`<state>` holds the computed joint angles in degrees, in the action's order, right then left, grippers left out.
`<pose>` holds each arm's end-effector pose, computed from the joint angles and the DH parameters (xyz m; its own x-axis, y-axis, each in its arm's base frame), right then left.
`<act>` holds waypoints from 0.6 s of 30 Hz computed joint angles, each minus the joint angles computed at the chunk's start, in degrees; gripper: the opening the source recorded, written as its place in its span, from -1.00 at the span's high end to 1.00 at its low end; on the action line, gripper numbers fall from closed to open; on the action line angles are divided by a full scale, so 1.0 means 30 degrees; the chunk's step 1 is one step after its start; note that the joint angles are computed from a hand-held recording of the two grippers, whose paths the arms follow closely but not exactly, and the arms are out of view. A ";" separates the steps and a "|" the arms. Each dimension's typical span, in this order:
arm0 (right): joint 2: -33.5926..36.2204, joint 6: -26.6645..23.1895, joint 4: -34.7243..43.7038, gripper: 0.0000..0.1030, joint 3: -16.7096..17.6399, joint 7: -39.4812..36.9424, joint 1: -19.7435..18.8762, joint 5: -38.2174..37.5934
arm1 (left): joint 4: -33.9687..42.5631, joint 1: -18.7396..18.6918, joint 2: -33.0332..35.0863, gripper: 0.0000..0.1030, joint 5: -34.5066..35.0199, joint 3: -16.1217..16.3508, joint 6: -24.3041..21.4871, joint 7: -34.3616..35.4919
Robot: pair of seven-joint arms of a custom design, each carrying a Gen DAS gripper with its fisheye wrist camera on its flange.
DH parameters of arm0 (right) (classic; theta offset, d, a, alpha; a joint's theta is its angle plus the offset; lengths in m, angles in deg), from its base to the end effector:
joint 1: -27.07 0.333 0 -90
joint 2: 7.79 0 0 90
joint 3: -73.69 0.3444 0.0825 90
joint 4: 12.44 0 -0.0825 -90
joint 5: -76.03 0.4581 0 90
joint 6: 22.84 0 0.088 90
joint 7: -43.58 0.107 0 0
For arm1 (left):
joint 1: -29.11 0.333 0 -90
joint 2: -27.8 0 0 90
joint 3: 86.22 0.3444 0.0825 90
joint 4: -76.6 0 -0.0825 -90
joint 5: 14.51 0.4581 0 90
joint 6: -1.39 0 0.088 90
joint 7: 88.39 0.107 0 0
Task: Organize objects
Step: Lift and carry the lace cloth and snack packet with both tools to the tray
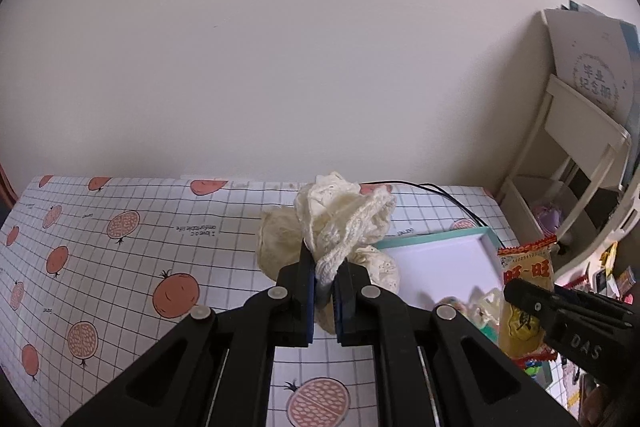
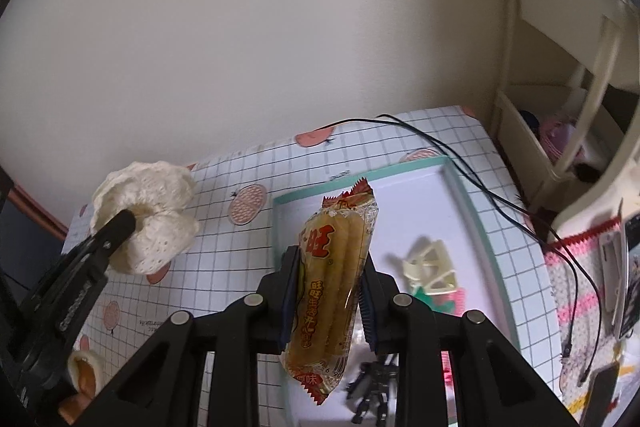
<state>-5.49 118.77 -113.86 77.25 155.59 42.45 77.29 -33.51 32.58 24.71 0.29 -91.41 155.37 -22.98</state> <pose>0.6586 0.2252 0.6150 0.0142 -0.9676 -0.2522 -0.8174 0.1340 -0.5603 0.6634 -0.0294 0.6162 0.1832 -0.9809 0.0654 -0.6493 -0.1706 -0.7411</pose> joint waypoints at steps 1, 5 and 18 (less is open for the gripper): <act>-0.0038 0.0069 -0.0100 0.44 -0.0039 -0.0026 -0.0045 0.0088 | 0.0018 -0.0039 -0.0016 0.86 0.0080 -0.0048 -0.0018 -0.0020; -0.0301 0.0368 -0.0644 0.44 -0.0179 -0.0106 -0.0250 0.0143 | 0.0202 -0.0161 0.0152 0.86 0.0848 -0.0194 0.0163 -0.0461; -0.0293 0.1613 -0.1409 0.44 -0.0546 -0.0861 -0.1042 0.0810 | 0.0903 -0.1014 0.1428 0.86 0.1285 -0.0341 0.0549 -0.0149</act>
